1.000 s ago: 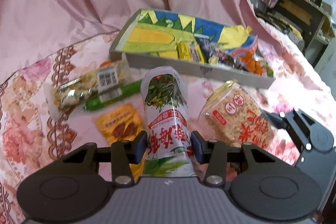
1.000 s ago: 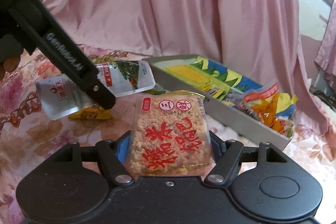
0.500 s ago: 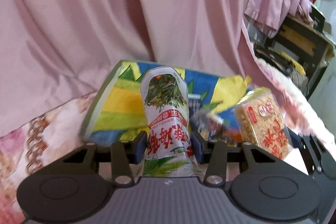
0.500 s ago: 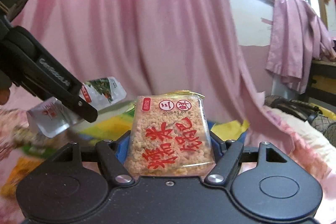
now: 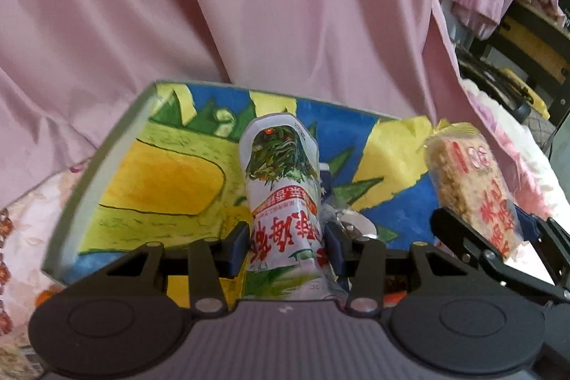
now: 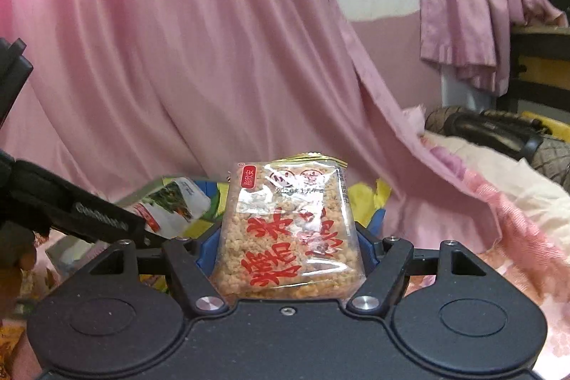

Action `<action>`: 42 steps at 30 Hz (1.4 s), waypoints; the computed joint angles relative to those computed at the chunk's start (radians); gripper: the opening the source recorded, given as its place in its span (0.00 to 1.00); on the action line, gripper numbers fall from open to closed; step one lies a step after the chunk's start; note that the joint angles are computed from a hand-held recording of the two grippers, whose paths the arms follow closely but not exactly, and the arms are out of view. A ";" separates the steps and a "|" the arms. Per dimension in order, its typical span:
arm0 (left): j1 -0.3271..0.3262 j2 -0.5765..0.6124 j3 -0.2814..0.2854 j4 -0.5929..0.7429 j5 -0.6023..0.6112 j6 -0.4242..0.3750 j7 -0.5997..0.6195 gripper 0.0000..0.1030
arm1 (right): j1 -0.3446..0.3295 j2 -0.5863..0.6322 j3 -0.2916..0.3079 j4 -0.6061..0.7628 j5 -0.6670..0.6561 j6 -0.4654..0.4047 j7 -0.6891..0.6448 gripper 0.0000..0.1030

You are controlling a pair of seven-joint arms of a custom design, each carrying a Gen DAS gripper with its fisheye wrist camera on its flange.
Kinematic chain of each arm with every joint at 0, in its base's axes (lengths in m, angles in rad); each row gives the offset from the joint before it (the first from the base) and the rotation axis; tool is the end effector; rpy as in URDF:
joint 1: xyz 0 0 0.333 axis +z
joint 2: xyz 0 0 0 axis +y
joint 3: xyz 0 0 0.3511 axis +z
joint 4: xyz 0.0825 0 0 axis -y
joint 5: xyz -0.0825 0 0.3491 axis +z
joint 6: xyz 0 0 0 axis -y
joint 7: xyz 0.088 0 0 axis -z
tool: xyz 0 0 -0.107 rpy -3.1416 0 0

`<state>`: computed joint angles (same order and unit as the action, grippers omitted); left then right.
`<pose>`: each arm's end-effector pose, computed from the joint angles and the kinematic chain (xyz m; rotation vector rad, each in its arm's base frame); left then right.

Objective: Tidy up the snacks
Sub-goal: 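Carry the rice cracker pack and seaweed bag over the grey tray with both tools, then lower both packs into the tray and open both tools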

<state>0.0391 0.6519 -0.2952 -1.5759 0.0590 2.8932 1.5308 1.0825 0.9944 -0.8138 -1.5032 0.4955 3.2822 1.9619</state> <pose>0.7266 -0.1373 0.3995 -1.7571 2.0355 -0.8779 0.6570 0.3714 0.3688 -1.4906 1.5013 -0.8580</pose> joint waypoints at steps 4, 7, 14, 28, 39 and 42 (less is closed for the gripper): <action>-0.019 0.011 0.016 0.007 0.019 -0.006 -0.001 0.50 | -0.081 -0.026 0.099 0.036 -0.037 -0.032 0.006 0.72; -0.026 0.012 0.025 0.006 0.030 -0.011 -0.004 0.51 | -0.095 -0.031 0.114 0.042 -0.065 -0.041 0.022 0.72; -0.010 0.013 0.008 0.003 0.014 -0.022 -0.013 0.55 | -0.106 -0.035 0.124 0.045 -0.102 -0.054 0.070 0.74; 0.018 -0.031 -0.002 -0.085 0.008 0.065 -0.042 0.81 | -0.056 -0.019 0.042 0.015 -0.144 -0.062 0.171 0.86; 0.040 -0.148 0.023 -0.251 0.034 0.256 -0.141 0.95 | 0.117 0.022 -0.147 -0.079 -0.020 0.000 0.177 0.99; -0.024 -0.205 0.124 -0.335 0.071 0.361 -0.219 1.00 | 0.185 0.035 -0.214 -0.115 0.039 0.013 0.164 0.99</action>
<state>0.0148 0.4473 -0.1715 -1.9106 0.1302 3.2547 1.3115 1.2679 1.0289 -1.0278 -1.6184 0.5349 3.2955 2.1256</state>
